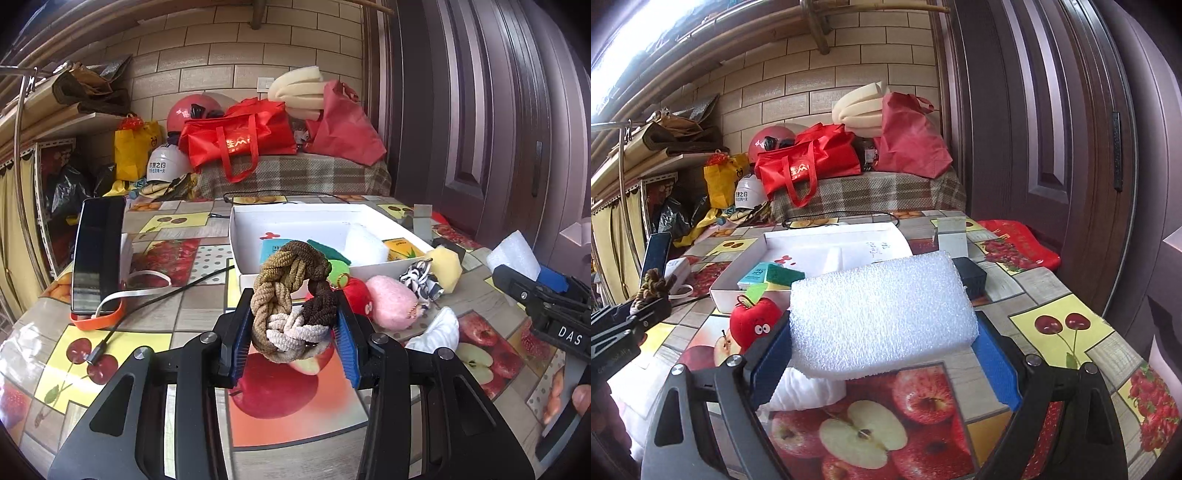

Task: Organize soft objects
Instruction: 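Lift the rope toy toward the white box while the right tool carries the foam block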

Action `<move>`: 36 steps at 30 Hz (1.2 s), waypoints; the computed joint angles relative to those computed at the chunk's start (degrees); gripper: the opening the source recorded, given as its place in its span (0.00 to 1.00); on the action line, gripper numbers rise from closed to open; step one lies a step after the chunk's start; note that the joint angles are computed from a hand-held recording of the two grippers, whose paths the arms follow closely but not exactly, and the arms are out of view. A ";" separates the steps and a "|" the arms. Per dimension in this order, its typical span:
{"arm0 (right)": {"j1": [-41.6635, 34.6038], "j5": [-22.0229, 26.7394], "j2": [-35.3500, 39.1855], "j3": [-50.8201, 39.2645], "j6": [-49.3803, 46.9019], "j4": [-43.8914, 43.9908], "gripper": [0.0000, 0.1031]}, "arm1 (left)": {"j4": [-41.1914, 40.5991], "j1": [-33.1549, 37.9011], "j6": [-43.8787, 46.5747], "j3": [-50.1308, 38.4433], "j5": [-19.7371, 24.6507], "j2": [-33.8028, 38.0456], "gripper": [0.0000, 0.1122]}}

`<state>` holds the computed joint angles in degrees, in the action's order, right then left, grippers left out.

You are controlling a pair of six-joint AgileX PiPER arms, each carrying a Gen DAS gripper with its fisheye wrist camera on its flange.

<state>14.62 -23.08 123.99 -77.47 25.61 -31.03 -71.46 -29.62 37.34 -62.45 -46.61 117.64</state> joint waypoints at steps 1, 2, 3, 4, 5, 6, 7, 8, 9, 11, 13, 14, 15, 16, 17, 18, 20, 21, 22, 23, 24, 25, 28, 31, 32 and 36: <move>0.45 -0.02 -0.16 0.33 -0.64 1.03 0.89 | -0.46 -0.23 0.57 -0.90 0.23 0.38 0.36; 0.86 -0.04 -0.29 0.59 -0.86 1.57 0.89 | -0.95 -0.44 1.08 -1.74 0.41 0.77 0.36; 1.37 0.29 -0.24 0.44 -1.15 2.13 0.89 | -1.62 -0.68 1.77 -2.73 0.58 1.24 0.36; 1.85 0.38 -0.33 0.71 -2.11 3.24 0.89 | -2.27 -0.80 2.58 -3.81 0.86 1.72 0.36; 2.38 0.52 -0.34 0.79 -3.01 4.29 0.89 | -2.95 -1.02 3.26 -4.63 0.86 2.13 0.36; 2.91 0.80 -0.30 0.78 -3.79 5.24 0.89 | -3.65 -1.27 3.88 -5.49 0.73 2.55 0.36; 3.46 1.33 -0.15 0.45 -4.22 5.96 0.89 | -4.22 -1.52 4.35 -6.12 0.55 2.84 0.36; 3.92 1.86 -0.01 0.13 -4.38 6.46 0.89 | -4.89 -1.79 4.85 -6.66 0.20 3.12 0.36; 4.32 2.16 0.05 0.05 -4.56 6.95 0.89 | -5.44 -1.99 5.32 -7.17 -0.06 3.39 0.36; 5.35 2.73 0.12 -0.02 -7.62 10.75 0.89 | -6.85 -2.19 5.75 -7.78 -0.92 3.73 0.35; 5.77 2.79 0.17 0.01 -9.66 13.65 0.89 | -8.34 -2.10 6.13 -8.23 -1.26 3.95 0.35; 6.04 3.17 0.27 -0.19 -11.04 15.27 0.89 | -9.72 -2.21 7.05 -8.82 -1.89 4.26 0.35; 6.39 3.59 0.37 -0.39 -13.03 17.50 0.89 | -11.15 -2.45 8.13 -9.58 -2.80 4.65 0.35; 6.72 3.86 0.45 -0.52 -14.89 19.68 0.89 | -12.26 -2.75 8.91 -10.20 -3.78 5.01 0.35; 7.00 4.05 0.49 -0.60 -16.49 21.71 0.89 | -13.25 -3.07 9.65 -10.78 -4.78 5.33 0.35; 7.26 4.19 0.50 -0.60 -18.20 23.80 0.89 | -14.07 -3.38 10.27 -11.36 -5.70 5.67 0.35; 7.53 5.01 0.72 -1.19 -20.57 26.59 0.89 | -14.57 -3.42 10.87 -11.84 -6.00 5.97 0.35; 7.38 5.45 0.80 -1.40 -20.28 26.45 0.89 | -15.01 -3.39 11.46 -12.19 -5.95 6.14 0.35; 7.30 6.02 0.87 -1.71 -19.81 26.34 0.89 | -15.05 -3.31 11.34 -11.97 -5.73 5.98 0.35; 6.99 6.53 1.06 -2.18 -17.95 24.92 0.89 | -15.20 -3.06 11.22 -11.91 -5.41 5.97 0.36; 6.74 6.61 1.19 -2.33 -16.70 24.16 0.89 | -15.39 -2.83 10.97 -11.82 -5.12 5.90 0.36; 6.50 6.90 1.51 -2.89 -16.11 24.02 0.89 | -15.66 -2.55 10.86 -11.88 -4.87 5.96 0.36; 5.95 8.90 3.04 -5.77 -15.07 23.58 0.89 | -16.02 -2.22 11.18 -12.34 -5.02 6.24 0.36; 5.47 11.03 4.59 -8.56 -13.46 22.38 0.89 | -16.03 -2.50 12.75 -14.07 -6.71 7.33 0.36; 5.39 11.03 4.82 -8.90 -14.14 22.93 0.89 | -16.10 -2.51 13.44 -14.71 -7.08 7.69 0.36; 6.02 8.54 4.86 -8.09 -22.84 29.37 0.89 | -16.55 -1.66 15.56 -16.93 -7.16 8.95 0.36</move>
<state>20.63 -14.54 128.85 -85.56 2.77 -1.66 -88.01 -31.28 52.89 -79.39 -53.77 126.59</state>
